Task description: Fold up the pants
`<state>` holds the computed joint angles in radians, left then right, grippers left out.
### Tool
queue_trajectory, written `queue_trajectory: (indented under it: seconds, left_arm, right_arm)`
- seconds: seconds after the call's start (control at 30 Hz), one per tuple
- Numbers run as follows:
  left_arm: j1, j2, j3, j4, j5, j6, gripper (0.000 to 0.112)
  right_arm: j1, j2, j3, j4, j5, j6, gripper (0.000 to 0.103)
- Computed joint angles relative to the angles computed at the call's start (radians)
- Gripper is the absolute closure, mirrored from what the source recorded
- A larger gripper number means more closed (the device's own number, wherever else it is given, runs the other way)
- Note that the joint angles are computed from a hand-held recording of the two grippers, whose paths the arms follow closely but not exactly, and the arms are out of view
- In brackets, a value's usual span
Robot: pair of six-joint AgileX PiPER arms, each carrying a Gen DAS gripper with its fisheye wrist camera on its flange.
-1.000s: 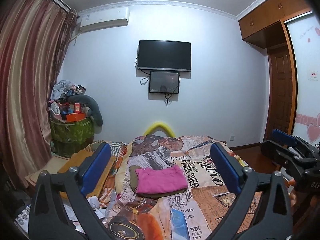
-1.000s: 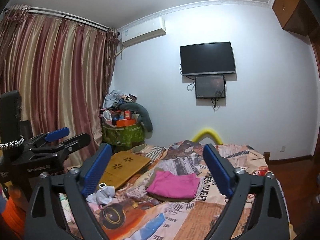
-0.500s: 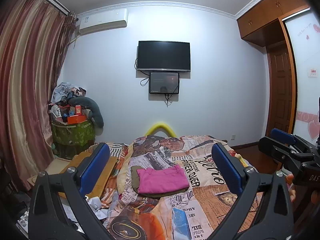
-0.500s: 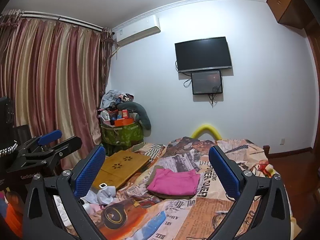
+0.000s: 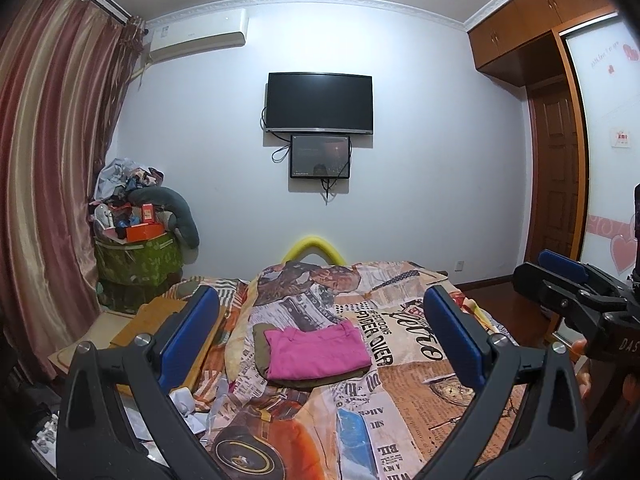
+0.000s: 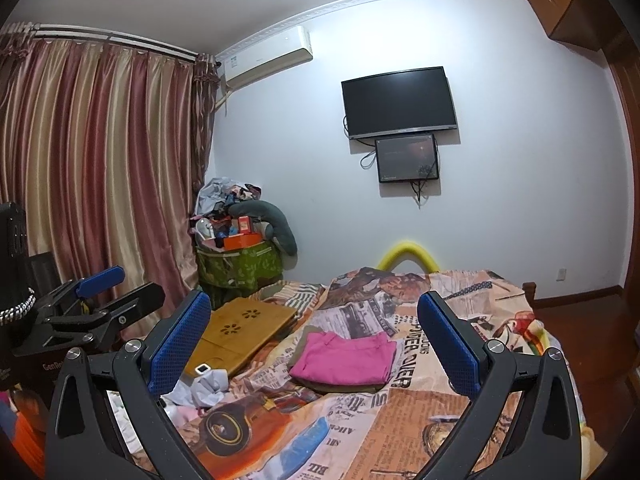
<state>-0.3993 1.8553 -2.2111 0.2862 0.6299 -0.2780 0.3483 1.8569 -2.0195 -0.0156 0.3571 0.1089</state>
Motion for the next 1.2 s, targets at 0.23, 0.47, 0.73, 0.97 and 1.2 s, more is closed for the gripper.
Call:
queue_trajectory:
  seconds: [0.23,0.47,0.73,0.97,1.2]
  left_arm:
    - [0.012,0.009,-0.014,-0.027,0.009,0.013,0.009]
    - [0.011,0.024,-0.036,-0.042,0.019,0.029,0.009]
    - [0.012,0.032,-0.045,-0.063,0.017,0.049,0.009]
    - [0.017,0.036,-0.055,-0.092,0.024,0.073,0.009]
    - [0.014,0.031,-0.037,-0.068,0.009,0.047,0.009]
  right_arm:
    - [-0.002,0.002,-0.007,-0.001,0.009,0.007,0.0]
    - [0.0,-0.009,0.007,-0.008,-0.001,0.025,0.0]
    - [0.006,-0.015,0.015,-0.042,-0.001,0.077,0.0]
    - [0.013,-0.014,0.004,-0.075,0.012,0.107,0.0]
    - [0.015,-0.016,0.005,-0.097,0.01,0.126,0.0]
